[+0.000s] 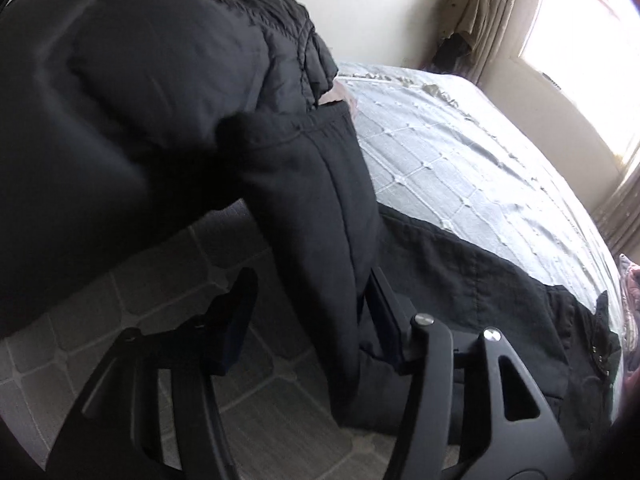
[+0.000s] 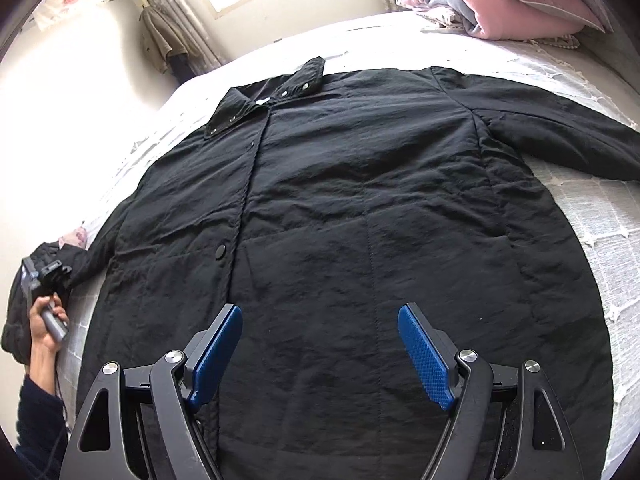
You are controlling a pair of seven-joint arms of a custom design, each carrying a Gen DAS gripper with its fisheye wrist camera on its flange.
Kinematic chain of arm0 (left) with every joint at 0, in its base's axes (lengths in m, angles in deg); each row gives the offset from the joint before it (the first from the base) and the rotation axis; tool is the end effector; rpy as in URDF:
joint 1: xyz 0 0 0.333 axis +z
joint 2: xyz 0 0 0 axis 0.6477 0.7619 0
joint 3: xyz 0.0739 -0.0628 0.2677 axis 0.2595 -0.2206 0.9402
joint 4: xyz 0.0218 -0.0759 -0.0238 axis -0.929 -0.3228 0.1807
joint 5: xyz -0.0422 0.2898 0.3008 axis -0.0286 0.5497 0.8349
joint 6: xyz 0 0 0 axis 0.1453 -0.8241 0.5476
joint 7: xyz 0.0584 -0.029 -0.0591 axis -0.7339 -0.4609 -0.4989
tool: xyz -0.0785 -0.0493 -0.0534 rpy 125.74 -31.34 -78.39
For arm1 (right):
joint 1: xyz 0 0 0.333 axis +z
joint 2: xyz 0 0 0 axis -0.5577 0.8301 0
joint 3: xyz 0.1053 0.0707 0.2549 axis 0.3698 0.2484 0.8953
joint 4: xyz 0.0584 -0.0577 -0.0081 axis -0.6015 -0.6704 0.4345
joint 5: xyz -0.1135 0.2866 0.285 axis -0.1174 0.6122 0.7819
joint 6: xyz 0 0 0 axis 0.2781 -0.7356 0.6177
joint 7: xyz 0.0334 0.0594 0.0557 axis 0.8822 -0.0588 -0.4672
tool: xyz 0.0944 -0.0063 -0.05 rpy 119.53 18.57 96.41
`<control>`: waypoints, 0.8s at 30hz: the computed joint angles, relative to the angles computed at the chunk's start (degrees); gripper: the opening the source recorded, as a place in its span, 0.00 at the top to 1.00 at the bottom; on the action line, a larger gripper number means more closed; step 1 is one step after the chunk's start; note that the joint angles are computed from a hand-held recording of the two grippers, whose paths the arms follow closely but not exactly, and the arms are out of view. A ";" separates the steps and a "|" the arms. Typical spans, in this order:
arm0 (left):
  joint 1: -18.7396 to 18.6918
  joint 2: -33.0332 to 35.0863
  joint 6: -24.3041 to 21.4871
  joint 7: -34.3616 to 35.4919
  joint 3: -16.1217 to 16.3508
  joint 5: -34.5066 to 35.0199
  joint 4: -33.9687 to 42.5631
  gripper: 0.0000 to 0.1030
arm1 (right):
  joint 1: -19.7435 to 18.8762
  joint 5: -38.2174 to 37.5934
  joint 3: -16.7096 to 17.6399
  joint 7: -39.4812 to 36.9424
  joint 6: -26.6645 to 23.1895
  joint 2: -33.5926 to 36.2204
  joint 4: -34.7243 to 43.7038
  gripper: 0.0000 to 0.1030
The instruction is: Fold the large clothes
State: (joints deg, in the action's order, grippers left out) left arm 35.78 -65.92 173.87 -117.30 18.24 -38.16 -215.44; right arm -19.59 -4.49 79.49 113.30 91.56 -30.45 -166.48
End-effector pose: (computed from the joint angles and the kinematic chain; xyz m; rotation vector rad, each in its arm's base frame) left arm 0.3429 -0.0664 0.3578 -2.4401 0.1478 -0.3730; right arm 0.5442 0.1417 0.3772 -2.0310 1.3869 -0.0639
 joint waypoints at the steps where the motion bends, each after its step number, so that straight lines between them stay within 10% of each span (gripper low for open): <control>1: 0.21 -0.18 1.95 -0.45 0.54 0.36 -0.68 0.80 | 0.02 -0.13 0.02 0.09 -0.15 0.22 0.09 0.21; 3: 0.28 -1.40 4.73 -1.01 0.88 0.47 -1.74 0.89 | 0.02 -0.19 0.04 0.21 -0.14 0.42 0.16 0.21; 17: -5.04 3.32 -14.05 -0.78 -8.65 10.38 17.98 0.90 | -0.60 1.41 -0.33 0.79 -0.90 1.08 0.94 0.21; 24: -4.60 13.24 -11.91 -2.85 -10.79 20.22 29.97 0.90 | -1.32 3.73 -0.89 -0.06 -1.89 0.53 1.25 0.21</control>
